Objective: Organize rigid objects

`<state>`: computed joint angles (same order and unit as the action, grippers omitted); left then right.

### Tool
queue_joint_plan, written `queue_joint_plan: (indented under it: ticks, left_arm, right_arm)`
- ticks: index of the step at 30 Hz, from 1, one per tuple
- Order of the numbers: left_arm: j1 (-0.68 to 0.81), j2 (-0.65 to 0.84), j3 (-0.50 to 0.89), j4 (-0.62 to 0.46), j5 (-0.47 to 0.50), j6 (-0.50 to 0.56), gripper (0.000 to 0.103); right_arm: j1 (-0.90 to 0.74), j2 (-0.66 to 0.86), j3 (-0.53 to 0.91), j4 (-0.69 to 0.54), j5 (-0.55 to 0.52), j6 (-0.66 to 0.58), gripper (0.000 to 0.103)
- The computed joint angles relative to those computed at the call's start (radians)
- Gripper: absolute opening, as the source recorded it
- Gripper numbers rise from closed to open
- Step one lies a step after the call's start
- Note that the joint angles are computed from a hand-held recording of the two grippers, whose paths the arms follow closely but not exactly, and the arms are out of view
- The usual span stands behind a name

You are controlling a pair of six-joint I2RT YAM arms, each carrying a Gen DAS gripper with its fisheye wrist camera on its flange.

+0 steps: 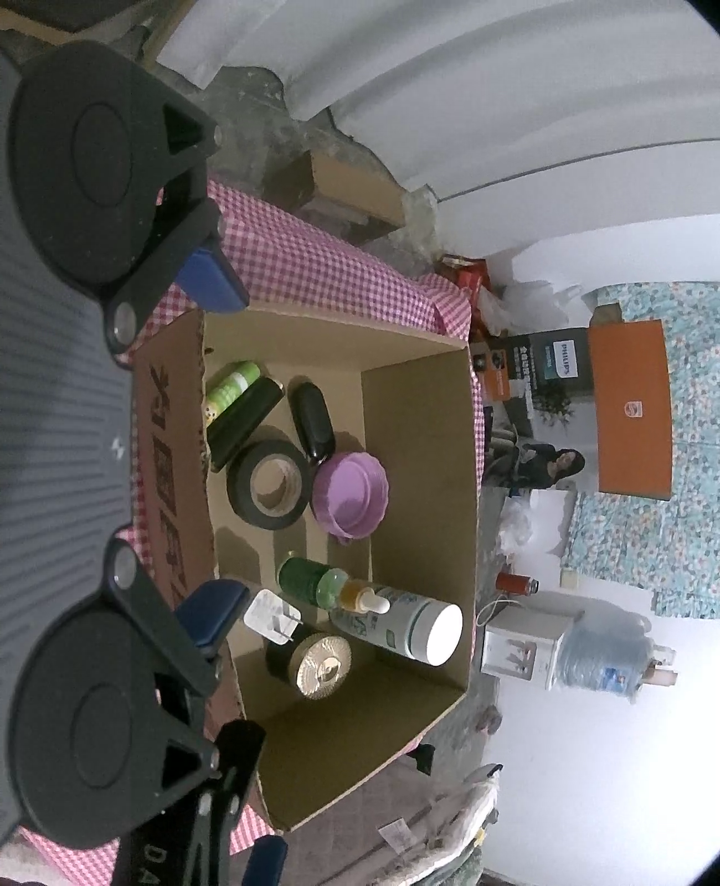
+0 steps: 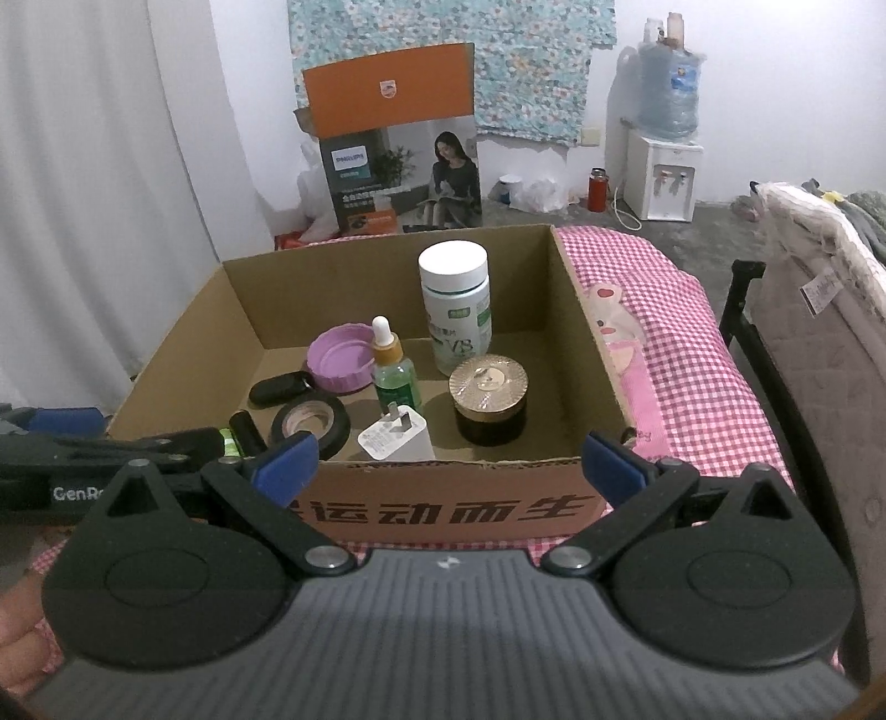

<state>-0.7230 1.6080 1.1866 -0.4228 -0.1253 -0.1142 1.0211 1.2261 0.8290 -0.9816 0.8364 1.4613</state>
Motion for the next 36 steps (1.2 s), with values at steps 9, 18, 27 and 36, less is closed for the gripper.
queue_joint_plan:
  ticks: [9,18,27,36]
  left_arm:
    - [0.006,-0.008,-0.007,0.007,-0.001,0.003,0.103]
    - [0.005,0.002,0.001,0.002,-0.006,-0.003,0.103]
    - [0.003,0.007,0.003,0.001,-0.017,-0.003,0.103]
    - [0.006,0.004,0.005,-0.009,-0.014,-0.003,0.103]
  right_arm:
    - [0.004,0.02,0.006,-0.013,0.003,0.022,0.102]
    - [0.007,0.022,0.007,-0.02,-0.001,0.028,0.102]
    - [0.005,0.028,0.008,-0.02,-0.003,0.027,0.102]
    - [0.003,0.024,0.009,-0.021,-0.005,0.025,0.102]
